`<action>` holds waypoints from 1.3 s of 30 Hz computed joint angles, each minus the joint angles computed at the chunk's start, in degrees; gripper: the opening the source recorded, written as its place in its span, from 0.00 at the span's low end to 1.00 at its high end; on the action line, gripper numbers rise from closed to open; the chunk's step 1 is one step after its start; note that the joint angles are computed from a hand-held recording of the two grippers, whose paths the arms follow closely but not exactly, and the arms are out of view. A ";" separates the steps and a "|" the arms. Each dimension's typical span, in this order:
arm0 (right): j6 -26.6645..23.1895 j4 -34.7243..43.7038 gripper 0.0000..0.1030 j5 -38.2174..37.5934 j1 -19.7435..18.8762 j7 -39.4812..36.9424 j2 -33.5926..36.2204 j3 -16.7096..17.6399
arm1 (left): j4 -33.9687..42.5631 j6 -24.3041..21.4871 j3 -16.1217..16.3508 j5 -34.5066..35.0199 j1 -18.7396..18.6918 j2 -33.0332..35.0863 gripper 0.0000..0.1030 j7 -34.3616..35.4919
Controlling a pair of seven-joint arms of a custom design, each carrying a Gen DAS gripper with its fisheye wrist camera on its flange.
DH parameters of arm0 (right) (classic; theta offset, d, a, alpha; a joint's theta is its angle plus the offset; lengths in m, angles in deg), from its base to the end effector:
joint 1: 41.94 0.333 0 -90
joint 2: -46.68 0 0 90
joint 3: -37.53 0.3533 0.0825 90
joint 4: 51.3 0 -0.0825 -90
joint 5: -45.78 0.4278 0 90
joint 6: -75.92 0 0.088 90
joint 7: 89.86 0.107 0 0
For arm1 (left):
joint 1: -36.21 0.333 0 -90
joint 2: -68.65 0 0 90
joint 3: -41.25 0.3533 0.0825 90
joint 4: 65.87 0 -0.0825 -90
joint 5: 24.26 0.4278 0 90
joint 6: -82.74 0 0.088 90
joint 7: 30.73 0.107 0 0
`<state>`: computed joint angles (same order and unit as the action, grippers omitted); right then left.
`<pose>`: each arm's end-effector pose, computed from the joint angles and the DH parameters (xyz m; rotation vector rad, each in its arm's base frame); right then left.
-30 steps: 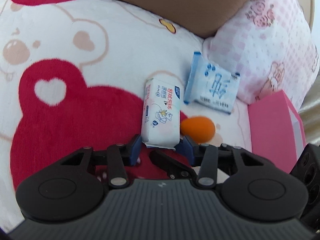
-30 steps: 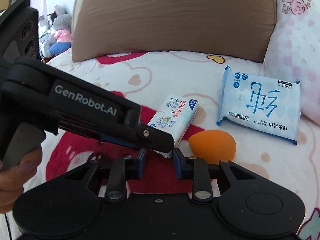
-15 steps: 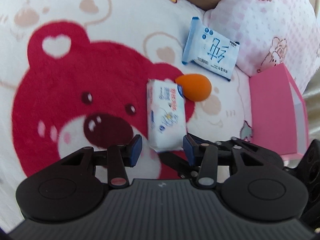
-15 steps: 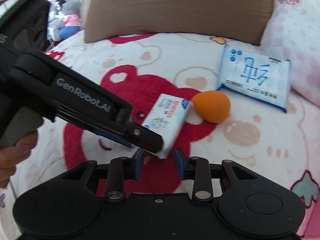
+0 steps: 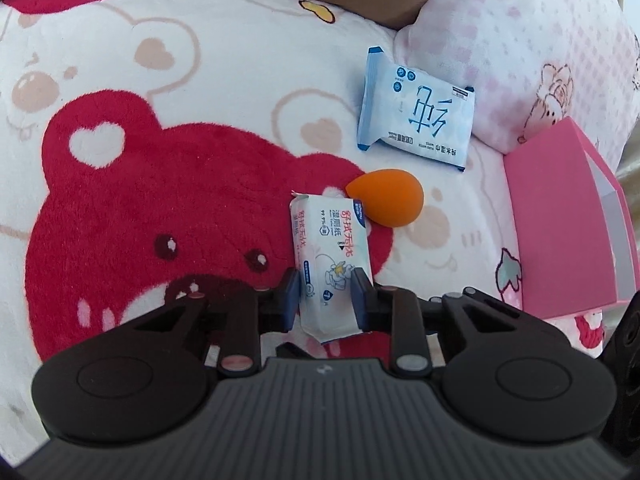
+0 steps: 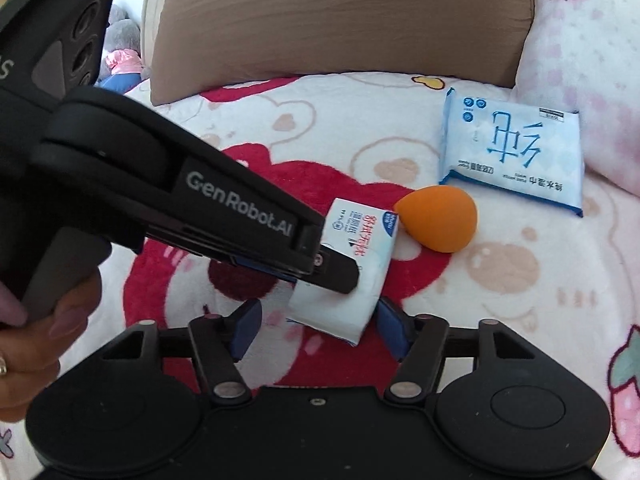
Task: Organize objects
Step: 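Close the left gripper on the white tissue pack, then lift the white tissue pack with the left gripper toward the pink box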
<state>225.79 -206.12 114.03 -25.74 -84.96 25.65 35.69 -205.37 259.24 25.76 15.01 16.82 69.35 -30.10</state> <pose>0.4125 0.0847 0.3670 -2.1900 0.9562 -0.1347 0.4171 -0.3533 0.3639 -2.3343 1.7565 -0.9774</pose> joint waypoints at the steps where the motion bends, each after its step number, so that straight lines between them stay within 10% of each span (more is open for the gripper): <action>1: 0.16 0.16 0.67 0.01 0.10 -0.21 0.21 0.10 | 0.04 -0.02 0.00 0.21 -0.02 0.03 0.25 -0.25; 4: 4.72 0.21 0.50 2.33 0.96 -0.70 1.02 1.32 | 0.00 0.12 -0.06 -0.45 -0.02 0.13 0.25 0.21; 16: 6.28 -1.62 0.47 -4.23 0.55 6.84 -1.96 2.14 | 0.32 -1.69 -1.06 -2.18 -1.20 -0.59 0.25 1.50; 39: -10.10 -6.41 0.46 -29.75 -8.24 29.85 -20.00 0.36 | -3.34 -3.19 -1.35 -21.12 -10.66 -9.24 0.27 14.89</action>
<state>215.69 -212.53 84.28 -33.99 -55.11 5.66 36.05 -208.71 256.04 24.41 -6.11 6.15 60.11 -15.21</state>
